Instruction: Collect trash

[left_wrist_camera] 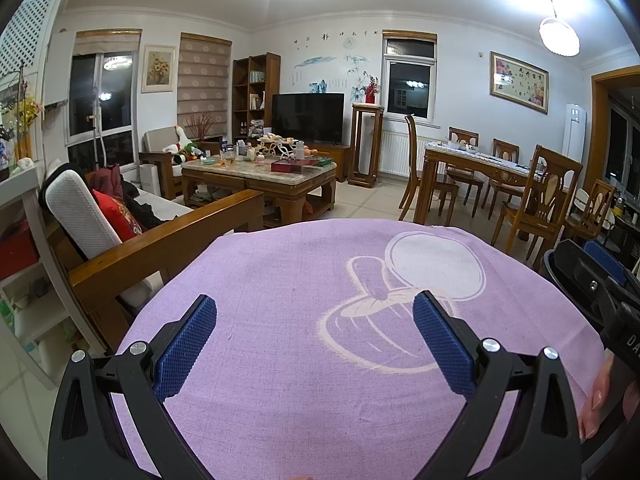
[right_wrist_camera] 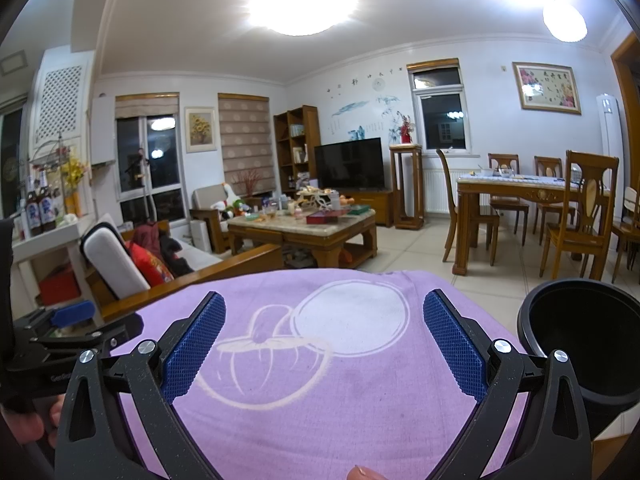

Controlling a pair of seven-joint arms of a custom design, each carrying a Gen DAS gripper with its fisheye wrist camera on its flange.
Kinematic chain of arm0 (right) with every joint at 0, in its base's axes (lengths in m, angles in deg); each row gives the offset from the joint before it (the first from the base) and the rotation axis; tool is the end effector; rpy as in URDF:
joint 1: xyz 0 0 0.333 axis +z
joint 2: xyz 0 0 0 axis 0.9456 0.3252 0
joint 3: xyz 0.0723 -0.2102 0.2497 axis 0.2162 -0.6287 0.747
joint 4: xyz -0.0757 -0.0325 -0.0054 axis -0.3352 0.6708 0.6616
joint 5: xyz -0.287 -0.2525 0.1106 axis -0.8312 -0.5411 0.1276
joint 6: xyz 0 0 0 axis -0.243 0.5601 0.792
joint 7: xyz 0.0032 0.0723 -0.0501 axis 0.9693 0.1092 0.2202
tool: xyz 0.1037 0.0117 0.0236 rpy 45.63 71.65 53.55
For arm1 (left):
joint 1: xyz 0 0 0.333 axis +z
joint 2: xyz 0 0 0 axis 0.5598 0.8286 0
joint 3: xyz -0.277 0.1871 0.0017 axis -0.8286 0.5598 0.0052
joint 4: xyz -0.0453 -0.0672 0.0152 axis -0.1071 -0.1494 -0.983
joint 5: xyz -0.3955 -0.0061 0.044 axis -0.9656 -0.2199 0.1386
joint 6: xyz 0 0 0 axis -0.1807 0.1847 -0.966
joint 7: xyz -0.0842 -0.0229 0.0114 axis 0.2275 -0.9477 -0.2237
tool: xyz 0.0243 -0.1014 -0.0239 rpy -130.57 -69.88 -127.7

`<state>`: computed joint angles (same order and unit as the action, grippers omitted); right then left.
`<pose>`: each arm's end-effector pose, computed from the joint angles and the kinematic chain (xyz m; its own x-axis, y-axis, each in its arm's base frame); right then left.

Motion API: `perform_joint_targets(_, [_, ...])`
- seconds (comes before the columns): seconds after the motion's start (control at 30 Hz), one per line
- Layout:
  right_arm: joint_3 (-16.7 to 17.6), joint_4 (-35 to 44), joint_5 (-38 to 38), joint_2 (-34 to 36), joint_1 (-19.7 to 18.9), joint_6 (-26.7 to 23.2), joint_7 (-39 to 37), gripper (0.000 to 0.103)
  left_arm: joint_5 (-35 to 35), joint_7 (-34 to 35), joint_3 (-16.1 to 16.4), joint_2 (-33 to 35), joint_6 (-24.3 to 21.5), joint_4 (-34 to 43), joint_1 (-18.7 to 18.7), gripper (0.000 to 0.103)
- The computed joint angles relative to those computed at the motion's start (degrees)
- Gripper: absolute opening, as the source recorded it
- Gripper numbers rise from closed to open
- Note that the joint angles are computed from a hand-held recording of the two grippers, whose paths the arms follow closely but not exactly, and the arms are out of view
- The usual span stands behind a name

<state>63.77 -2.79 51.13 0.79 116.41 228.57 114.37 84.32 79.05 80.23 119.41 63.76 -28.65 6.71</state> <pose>0.6906 0.3500 0.4712 0.2539 -0.9626 -0.0944 -0.2509 0.0288 -0.9676 0.6758 -0.3665 0.5304 0.0583 -0.9976 0.0372 -0.4298 -0.0587 -0.9010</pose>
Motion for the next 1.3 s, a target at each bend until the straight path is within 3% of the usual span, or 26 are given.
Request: perform_joint_targets(1.3, [-0.6,0.1,0.1,0.1,0.5,-0.2,0.4,0.098,-0.3,0.7,0.1,0.4,-0.3,0.5,-0.3,0.098])
